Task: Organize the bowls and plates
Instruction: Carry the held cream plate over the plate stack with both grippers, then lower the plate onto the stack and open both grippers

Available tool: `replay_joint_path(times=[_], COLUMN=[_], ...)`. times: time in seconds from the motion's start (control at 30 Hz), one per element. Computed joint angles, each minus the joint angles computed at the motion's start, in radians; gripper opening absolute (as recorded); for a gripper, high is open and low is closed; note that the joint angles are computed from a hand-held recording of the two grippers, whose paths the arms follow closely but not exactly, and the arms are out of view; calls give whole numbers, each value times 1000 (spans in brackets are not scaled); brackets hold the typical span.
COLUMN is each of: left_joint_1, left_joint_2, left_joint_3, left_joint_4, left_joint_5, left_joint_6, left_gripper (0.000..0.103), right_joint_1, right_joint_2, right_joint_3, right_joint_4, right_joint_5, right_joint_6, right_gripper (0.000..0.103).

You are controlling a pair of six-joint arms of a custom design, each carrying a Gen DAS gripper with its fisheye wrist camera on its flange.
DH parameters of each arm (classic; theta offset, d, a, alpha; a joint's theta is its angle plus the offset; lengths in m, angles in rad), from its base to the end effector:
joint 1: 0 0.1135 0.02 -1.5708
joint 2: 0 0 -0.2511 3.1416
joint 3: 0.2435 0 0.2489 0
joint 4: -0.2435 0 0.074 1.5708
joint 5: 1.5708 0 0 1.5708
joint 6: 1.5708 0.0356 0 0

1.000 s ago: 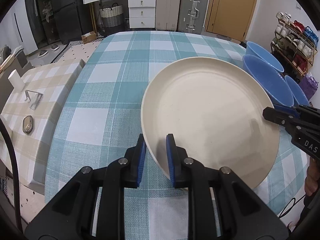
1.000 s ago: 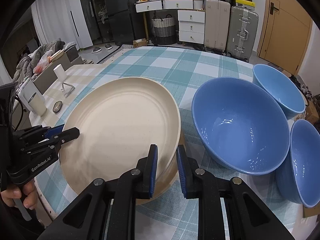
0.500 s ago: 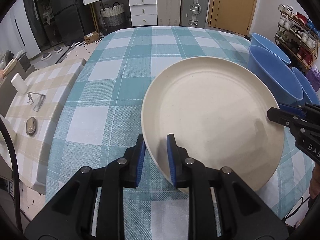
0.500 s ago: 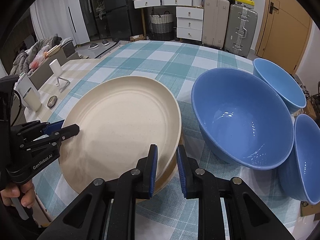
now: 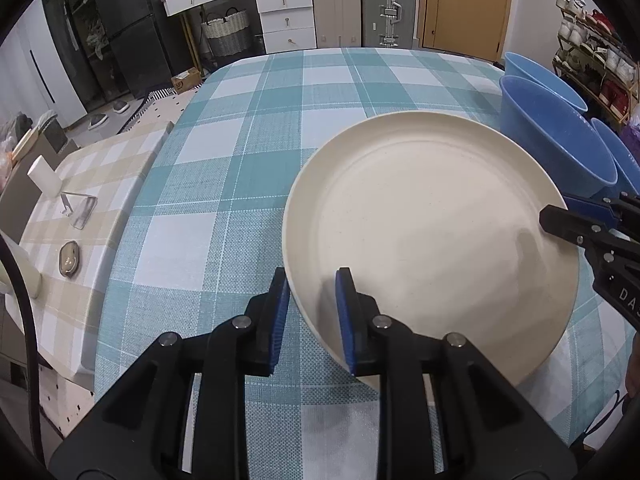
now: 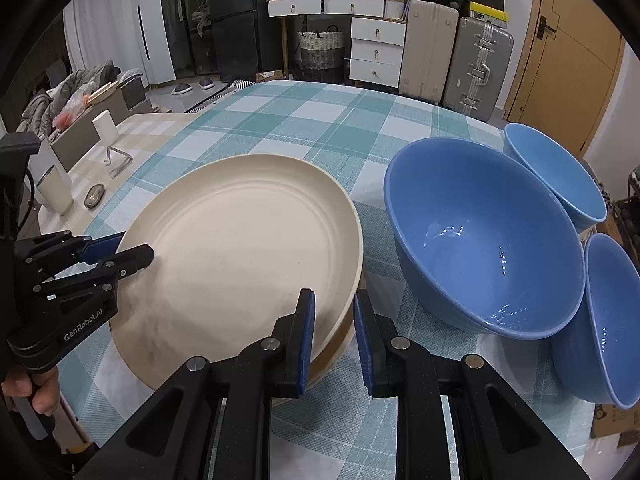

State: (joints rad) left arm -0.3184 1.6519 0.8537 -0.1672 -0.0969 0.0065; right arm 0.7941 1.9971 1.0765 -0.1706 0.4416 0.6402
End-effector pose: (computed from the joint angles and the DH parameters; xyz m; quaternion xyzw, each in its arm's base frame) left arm 0.2995 -0.0951 0.1427 0.1400 0.9432 -0.0006 0.3013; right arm 0.2680 0.2510 0.0920 -0.0210 0.9490 -0.0080 0.3145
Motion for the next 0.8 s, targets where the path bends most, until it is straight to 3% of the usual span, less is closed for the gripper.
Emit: replay_joint_path(times=[0.33, 0.8], left_joint_1=[-35, -29], left_joint_2=[20, 20], left_joint_3=[-2, -6], left_joint_4=[15, 18], left_joint_5=[-50, -35], left_joint_6=[-1, 4], left_gripper=[21, 24], right_joint_1=[-8, -11], right_joint_2=[15, 29], right_joint_3=[-3, -18], right_joint_4=[8, 36], right_joint_5=[-5, -17], right_joint_6=[0, 0], right_gripper=[21, 21])
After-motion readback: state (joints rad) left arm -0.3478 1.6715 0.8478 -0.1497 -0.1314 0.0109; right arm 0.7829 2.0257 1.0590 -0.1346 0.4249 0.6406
